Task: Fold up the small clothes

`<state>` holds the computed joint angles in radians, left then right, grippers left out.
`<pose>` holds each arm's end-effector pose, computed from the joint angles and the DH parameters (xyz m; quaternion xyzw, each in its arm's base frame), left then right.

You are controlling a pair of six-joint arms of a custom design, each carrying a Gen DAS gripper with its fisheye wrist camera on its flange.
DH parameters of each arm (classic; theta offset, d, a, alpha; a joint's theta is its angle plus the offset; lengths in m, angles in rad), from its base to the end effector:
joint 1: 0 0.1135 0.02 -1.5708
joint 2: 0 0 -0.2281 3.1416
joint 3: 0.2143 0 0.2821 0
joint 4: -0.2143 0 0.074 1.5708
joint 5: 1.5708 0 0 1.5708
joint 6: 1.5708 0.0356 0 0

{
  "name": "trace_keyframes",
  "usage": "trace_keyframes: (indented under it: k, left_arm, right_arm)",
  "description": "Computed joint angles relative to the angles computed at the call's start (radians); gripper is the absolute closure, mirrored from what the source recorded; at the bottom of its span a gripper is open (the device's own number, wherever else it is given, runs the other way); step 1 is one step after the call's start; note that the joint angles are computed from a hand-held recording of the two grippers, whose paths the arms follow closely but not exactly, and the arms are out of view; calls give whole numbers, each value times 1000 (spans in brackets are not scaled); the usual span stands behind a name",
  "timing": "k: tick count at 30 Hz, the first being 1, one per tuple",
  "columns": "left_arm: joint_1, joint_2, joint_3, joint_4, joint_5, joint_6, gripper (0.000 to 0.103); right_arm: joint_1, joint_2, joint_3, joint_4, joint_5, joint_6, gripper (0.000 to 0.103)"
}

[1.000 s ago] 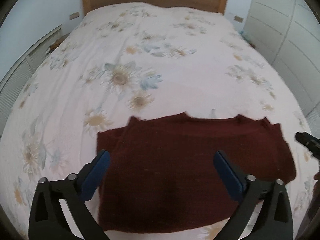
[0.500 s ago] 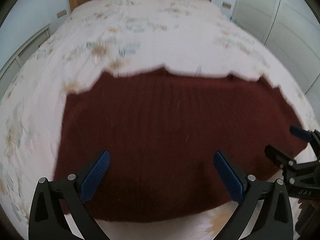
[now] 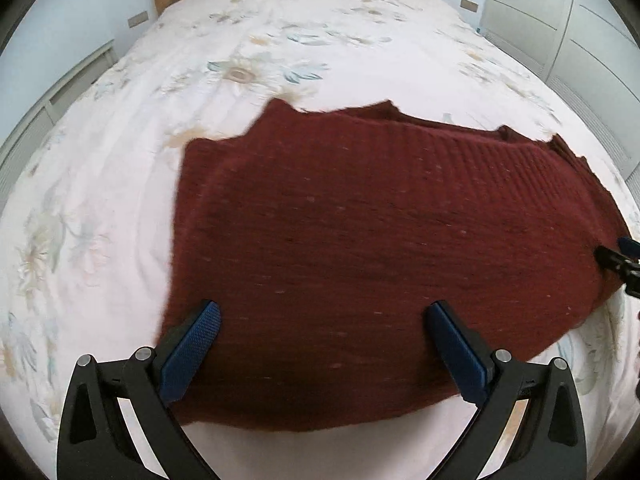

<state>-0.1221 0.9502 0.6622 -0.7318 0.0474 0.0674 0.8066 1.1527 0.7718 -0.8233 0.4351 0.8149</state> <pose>0.2242 -0.0292 0.1849 0.0974 0.9571 -0.0302 0.2712 0.1794 0.1655 0.1760 0.0433 0.9599 -0.0172 0.2764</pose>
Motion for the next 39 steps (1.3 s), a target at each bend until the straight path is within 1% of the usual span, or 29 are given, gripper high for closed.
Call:
trace_keyframes:
  k: [4, 8, 11, 15, 17, 20, 23, 24, 27, 29, 32, 35, 39]
  left_arm:
    - [36, 10, -15, 8, 30, 9, 1]
    - [6, 15, -54, 44, -7, -17, 1]
    - [10, 35, -54, 63, 0, -45, 1]
    - [-12, 48, -45, 67, -19, -59, 1]
    - [-7, 71, -15, 42, -9, -50, 1]
    - [12, 134, 87, -56, 26, -31, 1]
    - [61, 138, 174, -153, 81, 3, 1]
    - [80, 131, 191, -168, 95, 12, 1]
    - [147, 144, 254, -203, 115, 43, 1]
    - [208, 184, 296, -226, 142, 63, 1]
    - [288, 251, 325, -256, 185, 86, 1]
    - [357, 320, 324, -263, 249, 97, 1]
    - [379, 392, 316, -256, 282, 84, 1]
  right_arm:
    - [6, -9, -37, 15, -1, 10, 0]
    - [28, 7, -70, 60, 12, 4, 0]
    - [12, -11, -85, 75, -7, -12, 0]
    - [1, -8, -58, 47, -15, -10, 0]
    - [6, -18, -27, 3, -15, 18, 0]
    - [12, -53, 14, -49, -43, 38, 0]
    - [53, -54, 77, -118, -17, 45, 0]
    - [66, -51, 94, -135, -8, 48, 0]
    - [124, -58, 142, -201, 27, 74, 0]
    - [178, -73, 157, -249, 66, 121, 0]
    - [230, -98, 149, -293, 84, 177, 0]
    - [254, -92, 145, -313, 78, 215, 0]
    - [284, -123, 92, -345, 57, 283, 0]
